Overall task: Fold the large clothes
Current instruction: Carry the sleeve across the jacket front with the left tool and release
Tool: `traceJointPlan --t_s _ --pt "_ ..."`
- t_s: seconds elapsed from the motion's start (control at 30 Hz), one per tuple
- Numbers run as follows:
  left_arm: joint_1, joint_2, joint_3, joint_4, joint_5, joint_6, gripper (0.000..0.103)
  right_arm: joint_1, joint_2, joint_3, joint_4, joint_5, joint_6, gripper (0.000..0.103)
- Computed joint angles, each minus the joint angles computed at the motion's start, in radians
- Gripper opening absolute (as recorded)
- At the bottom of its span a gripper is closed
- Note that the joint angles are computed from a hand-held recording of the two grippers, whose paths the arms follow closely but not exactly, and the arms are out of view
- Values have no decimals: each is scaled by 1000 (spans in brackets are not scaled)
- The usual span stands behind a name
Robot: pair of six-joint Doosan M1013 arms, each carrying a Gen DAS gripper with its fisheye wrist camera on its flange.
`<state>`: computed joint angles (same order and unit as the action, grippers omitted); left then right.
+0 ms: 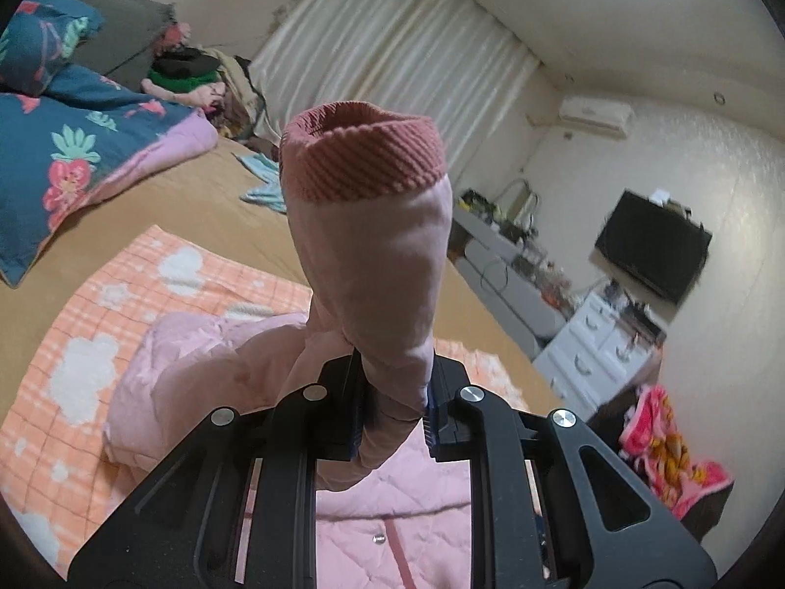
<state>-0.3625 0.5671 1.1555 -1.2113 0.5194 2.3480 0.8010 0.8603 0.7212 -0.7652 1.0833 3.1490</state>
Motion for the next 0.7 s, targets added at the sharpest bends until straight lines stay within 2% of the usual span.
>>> traceJointPlan --t_s 0.13,0.33,0.7 --pt "-17 19 -16 69 29 -21 11 -1 -15 28 -9 -19 40 99" --pt "-37 55 -53 190 86 -92 11 -2 -17 25 -18 21 46 99" --pt "-84 99 -89 416 148 -164 13 -8 -66 126 -25 10 145 99"
